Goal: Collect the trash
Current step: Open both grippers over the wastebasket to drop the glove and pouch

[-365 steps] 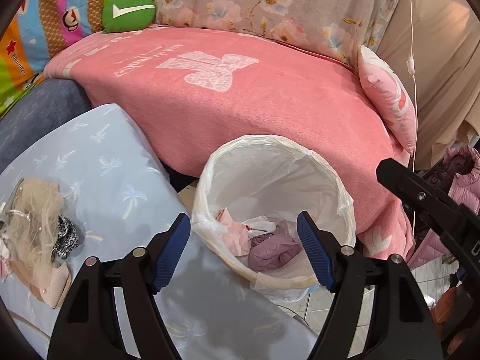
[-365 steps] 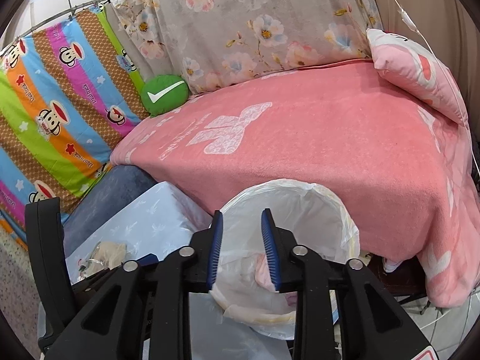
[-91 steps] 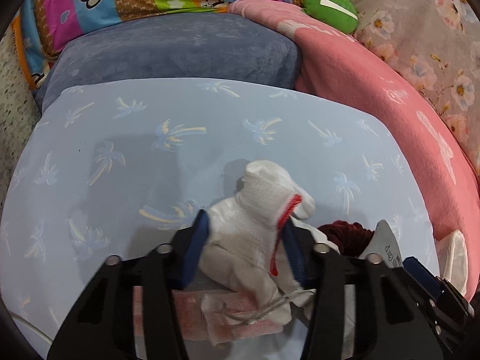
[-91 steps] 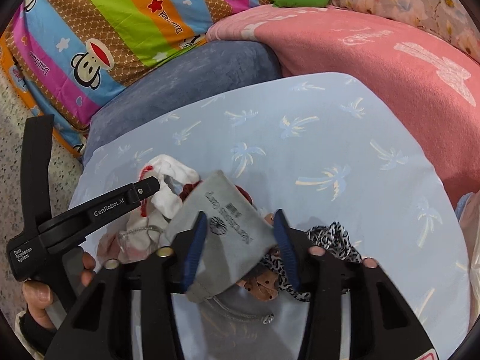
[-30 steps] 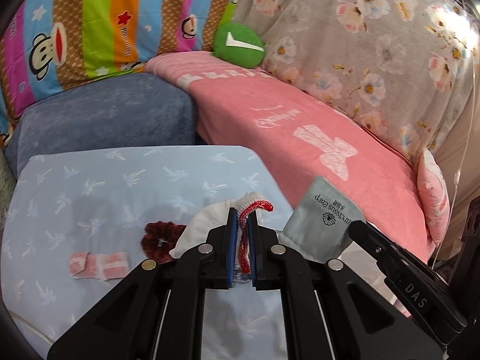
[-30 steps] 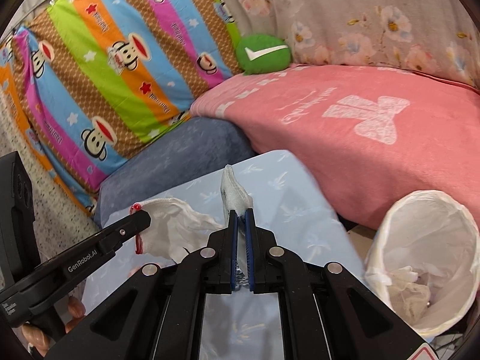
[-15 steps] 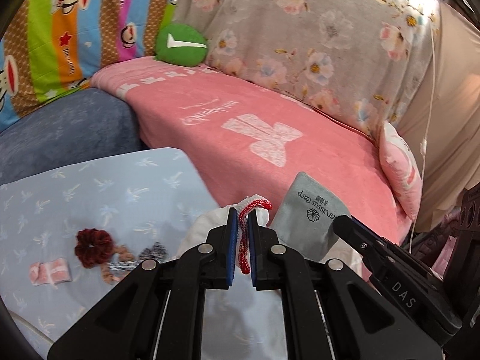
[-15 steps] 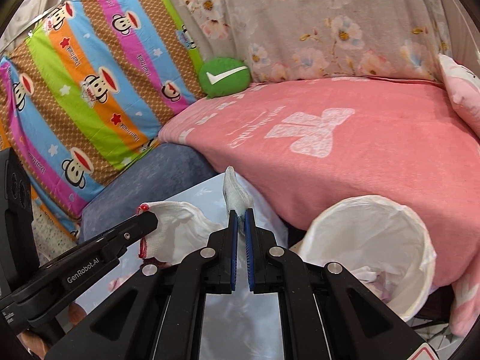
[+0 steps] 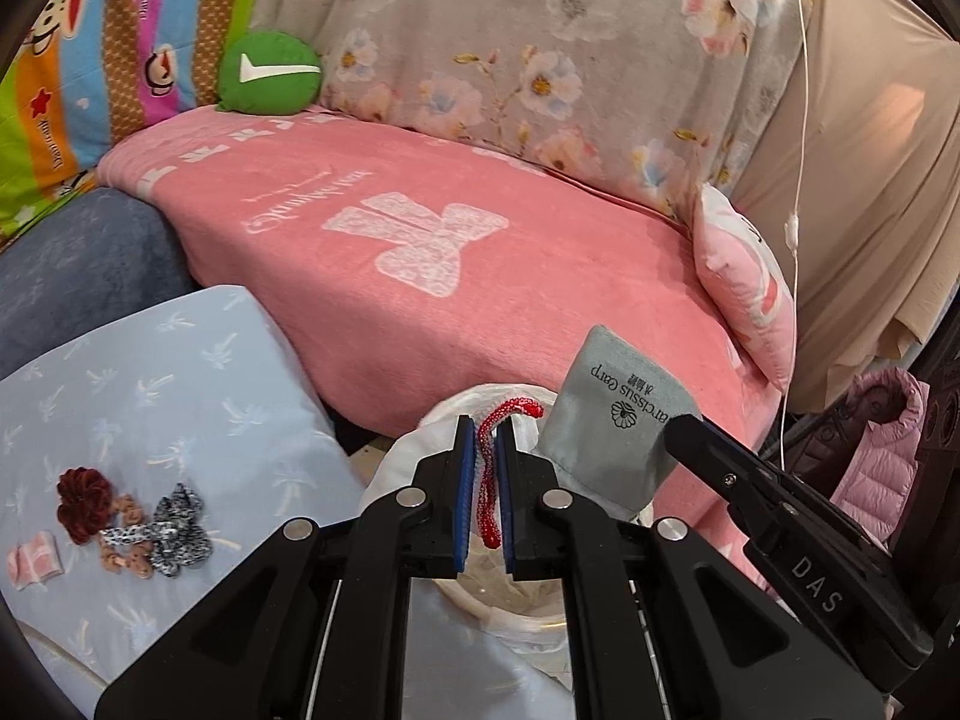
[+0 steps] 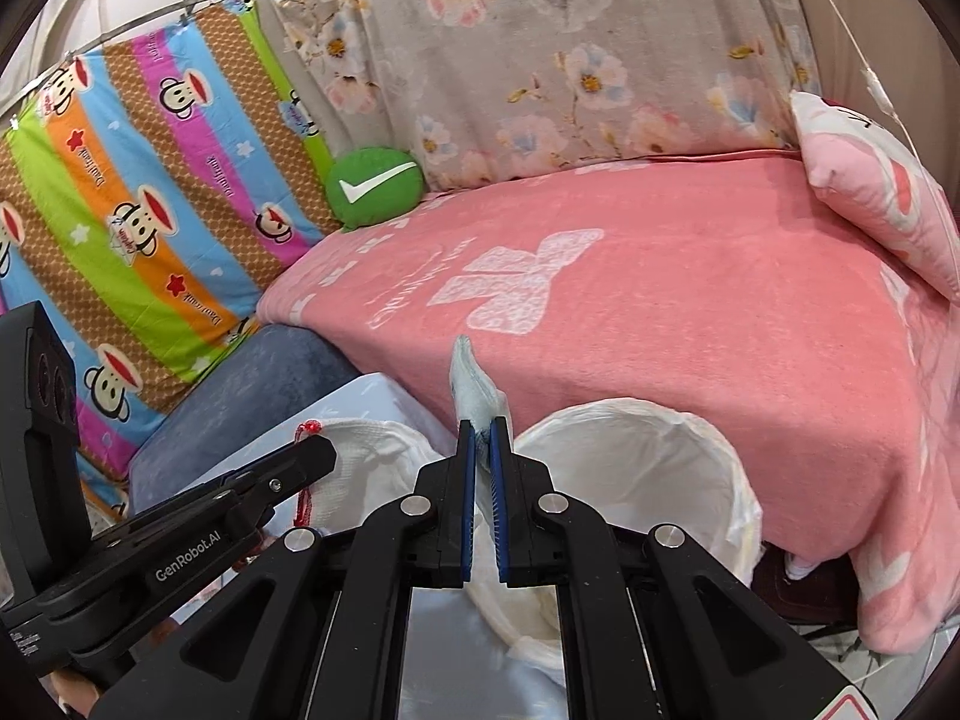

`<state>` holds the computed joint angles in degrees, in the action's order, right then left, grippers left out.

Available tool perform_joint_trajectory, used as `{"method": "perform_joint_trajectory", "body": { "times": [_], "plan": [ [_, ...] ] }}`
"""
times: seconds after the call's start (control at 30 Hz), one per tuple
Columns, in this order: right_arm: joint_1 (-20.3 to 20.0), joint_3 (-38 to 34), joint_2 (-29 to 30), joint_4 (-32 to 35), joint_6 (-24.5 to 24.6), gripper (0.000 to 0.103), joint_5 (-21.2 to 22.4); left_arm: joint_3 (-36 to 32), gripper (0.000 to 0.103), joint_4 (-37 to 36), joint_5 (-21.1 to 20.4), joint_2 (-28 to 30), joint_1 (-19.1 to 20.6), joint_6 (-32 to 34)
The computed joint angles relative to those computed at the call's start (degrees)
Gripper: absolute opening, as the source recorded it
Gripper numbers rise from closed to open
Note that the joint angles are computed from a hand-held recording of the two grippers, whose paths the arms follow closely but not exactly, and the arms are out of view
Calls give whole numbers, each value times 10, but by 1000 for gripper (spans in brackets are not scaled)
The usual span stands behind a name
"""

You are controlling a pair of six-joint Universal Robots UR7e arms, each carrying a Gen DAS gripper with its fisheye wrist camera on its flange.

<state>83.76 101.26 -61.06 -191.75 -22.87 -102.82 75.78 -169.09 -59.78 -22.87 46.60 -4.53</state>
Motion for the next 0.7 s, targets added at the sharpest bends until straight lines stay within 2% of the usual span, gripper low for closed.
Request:
{"method": "perform_joint_trajectory", "body": {
  "times": [0.27,0.33,0.4,0.47,0.53,0.7],
  "plan": [
    [-17,0,-8,0,6,6,3,-40,10,35,-14,28,-3,7],
    [-19,-2,-8,0,6,6,4,-46,24,37,-19,31,-1,6],
    [-22,-2,-8,-2,6,6,6,-45,59,22,-13,34,-3,10],
    [-24,-4,-7,-1,7,9,8,-38,71,-12,2,37,-8,21],
    [-25,-5,-5,-4,9,11,8,-36,74,-22,6,38,-10,32],
    [-22,-6,1,-6,7,15,8,-35,74,-24,24,39,-12,42]
  ]
}}
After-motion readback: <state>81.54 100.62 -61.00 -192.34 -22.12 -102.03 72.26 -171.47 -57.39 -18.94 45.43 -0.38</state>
